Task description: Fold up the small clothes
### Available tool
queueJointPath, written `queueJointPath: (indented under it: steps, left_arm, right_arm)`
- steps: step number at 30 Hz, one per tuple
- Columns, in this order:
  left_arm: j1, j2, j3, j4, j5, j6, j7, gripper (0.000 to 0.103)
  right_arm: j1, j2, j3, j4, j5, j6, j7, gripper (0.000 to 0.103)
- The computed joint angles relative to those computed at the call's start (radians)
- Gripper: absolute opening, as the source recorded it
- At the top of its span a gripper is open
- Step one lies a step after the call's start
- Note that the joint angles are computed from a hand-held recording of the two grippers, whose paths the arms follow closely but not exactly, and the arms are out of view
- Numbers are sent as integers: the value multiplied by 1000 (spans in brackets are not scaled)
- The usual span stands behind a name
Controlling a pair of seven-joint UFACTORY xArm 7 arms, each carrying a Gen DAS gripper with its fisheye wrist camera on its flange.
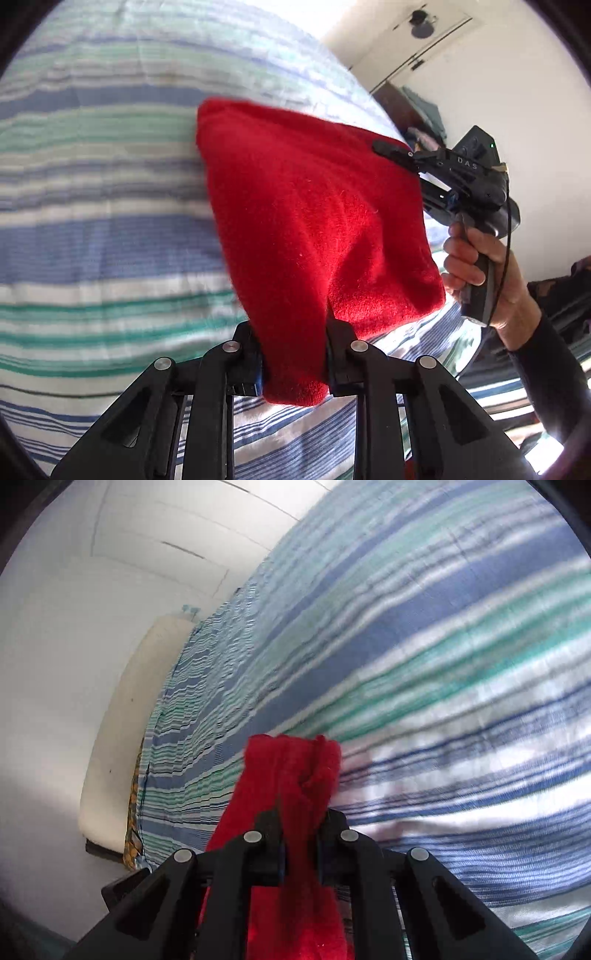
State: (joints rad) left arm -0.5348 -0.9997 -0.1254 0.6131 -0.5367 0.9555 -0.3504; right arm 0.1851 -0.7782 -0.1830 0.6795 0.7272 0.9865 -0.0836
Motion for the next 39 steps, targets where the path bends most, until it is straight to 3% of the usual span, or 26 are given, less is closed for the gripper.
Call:
queueJointPath:
  steps: [4, 6, 8, 9, 10, 12, 16, 21, 23, 28, 32, 39]
  left_arm:
    - [25, 24, 26, 84, 32, -4, 29, 23]
    - [42, 53, 19, 109, 55, -2, 39, 32]
    - [96, 93, -30, 131, 131, 53, 0, 67]
    - [148, 114, -92, 153, 225, 110, -41, 73]
    - [184, 119, -142, 168, 306, 157, -69, 74]
    - [213, 95, -231, 183, 445, 238, -100, 75]
    - [203, -48, -284, 190, 549, 334, -148, 94]
    - [229, -124, -336, 310, 576, 519, -185, 98]
    - [249, -132, -312, 355, 562, 580, -191, 98]
    - [258, -46, -314, 554, 486, 892, -140, 97]
    - [286, -62, -351, 647, 489, 989, -116, 97]
    - [354, -75, -320, 725, 430, 1051, -100, 97]
  right_arm:
    - [59, 60, 6, 140, 41, -29, -42, 11]
    - [69, 89, 15, 190, 42, -39, -47, 11]
    - [50, 123, 44, 226, -13, -35, -24, 13]
    - [33, 148, 61, 240, -68, -27, 12, 24]
    - [-21, 172, 107, 257, -166, 6, 73, 57]
    - [-93, 166, 169, 256, -348, 56, 152, 98]
    - [-97, 20, 220, 231, -510, 150, 175, 98]
    - [-46, -210, 326, 267, -615, 407, 215, 98]
    - [-32, -276, 372, 307, -617, 523, 267, 98]
    - [-15, -363, 488, 411, -580, 730, 414, 98]
    - [-20, -356, 548, 533, -571, 876, 474, 98]
    - [-25, -282, 622, 693, -571, 1002, 462, 98]
